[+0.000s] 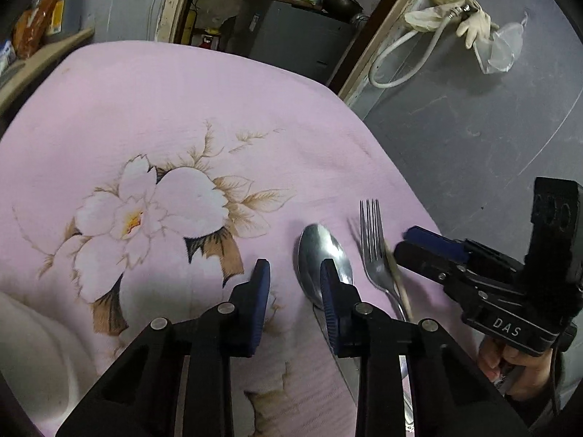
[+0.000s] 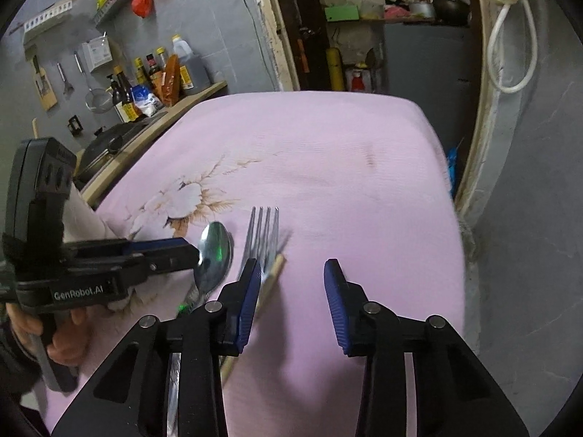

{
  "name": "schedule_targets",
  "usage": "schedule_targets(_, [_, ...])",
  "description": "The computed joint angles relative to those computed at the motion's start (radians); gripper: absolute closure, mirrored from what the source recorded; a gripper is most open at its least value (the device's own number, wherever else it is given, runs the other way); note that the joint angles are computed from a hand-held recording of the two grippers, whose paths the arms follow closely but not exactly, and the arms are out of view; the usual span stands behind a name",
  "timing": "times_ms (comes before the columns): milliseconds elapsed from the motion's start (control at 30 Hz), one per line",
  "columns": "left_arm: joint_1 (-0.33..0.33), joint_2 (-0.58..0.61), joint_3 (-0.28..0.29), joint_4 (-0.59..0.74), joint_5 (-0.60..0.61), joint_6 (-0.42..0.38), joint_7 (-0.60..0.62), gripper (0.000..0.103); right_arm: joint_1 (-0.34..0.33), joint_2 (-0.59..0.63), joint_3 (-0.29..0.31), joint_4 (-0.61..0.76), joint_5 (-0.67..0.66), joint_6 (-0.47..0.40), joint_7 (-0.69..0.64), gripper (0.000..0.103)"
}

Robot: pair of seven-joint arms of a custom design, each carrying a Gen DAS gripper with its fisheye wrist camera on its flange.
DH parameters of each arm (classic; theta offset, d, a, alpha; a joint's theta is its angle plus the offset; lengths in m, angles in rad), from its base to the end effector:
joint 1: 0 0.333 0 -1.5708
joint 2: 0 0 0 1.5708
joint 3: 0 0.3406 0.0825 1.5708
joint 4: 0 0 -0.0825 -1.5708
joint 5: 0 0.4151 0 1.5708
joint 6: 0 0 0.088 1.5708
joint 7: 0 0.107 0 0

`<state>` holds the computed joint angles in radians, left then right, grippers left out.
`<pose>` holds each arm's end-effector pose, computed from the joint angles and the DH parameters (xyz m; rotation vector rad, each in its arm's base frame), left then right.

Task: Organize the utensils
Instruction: 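Grasp a silver spoon with the left tool while the right tool grasps a fork and chopstick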

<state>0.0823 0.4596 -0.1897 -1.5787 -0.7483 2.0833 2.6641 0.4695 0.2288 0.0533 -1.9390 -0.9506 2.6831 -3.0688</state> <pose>0.7257 -0.0924 0.4051 1.0313 -2.5822 1.0505 0.5679 0.3546 0.4207 -1.3948 2.0215 -0.5702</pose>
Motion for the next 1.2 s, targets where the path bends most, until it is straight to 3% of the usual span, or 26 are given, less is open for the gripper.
schedule_targets(167, [0.010, 0.041, -0.003, 0.067, -0.002, -0.065, -0.042, 0.081, -0.018, 0.028, -0.004, 0.032, 0.045, 0.035, -0.045, 0.069])
schedule_targets(367, [0.012, 0.081, -0.007, 0.124, 0.017, -0.114, -0.075, 0.095, -0.041, 0.053, -0.023, 0.026, 0.103, 0.162, -0.055, 0.070])
schedule_targets(467, [0.014, 0.078, -0.011, 0.119, 0.016, -0.110, -0.068, 0.098, -0.033, 0.054, -0.049, 0.015, 0.079, 0.229, -0.021, 0.091])
schedule_targets(600, [0.017, 0.056, -0.019, 0.086, -0.006, -0.085, -0.034, 0.102, -0.019, 0.052, -0.057, 0.019, 0.061, 0.218, -0.013, 0.092])
schedule_targets(700, [0.018, 0.027, -0.020, 0.043, -0.029, -0.046, 0.000, 0.103, -0.005, 0.040, -0.068, 0.015, 0.023, 0.202, 0.026, 0.097])
schedule_targets(1000, [0.000, -0.118, 0.011, -0.156, -0.059, 0.144, 0.075, 0.103, -0.017, -0.003, -0.051, -0.024, -0.049, 0.143, 0.120, 0.097])
schedule_targets(1167, [-0.009, -0.186, 0.028, -0.255, -0.068, 0.265, 0.100, 0.103, -0.024, 0.005, -0.037, -0.011, -0.038, 0.111, 0.137, 0.095])
schedule_targets(1200, [-0.009, -0.201, 0.029, -0.278, -0.079, 0.300, 0.118, 0.103, -0.023, 0.010, -0.032, -0.002, -0.025, 0.090, 0.132, 0.089])
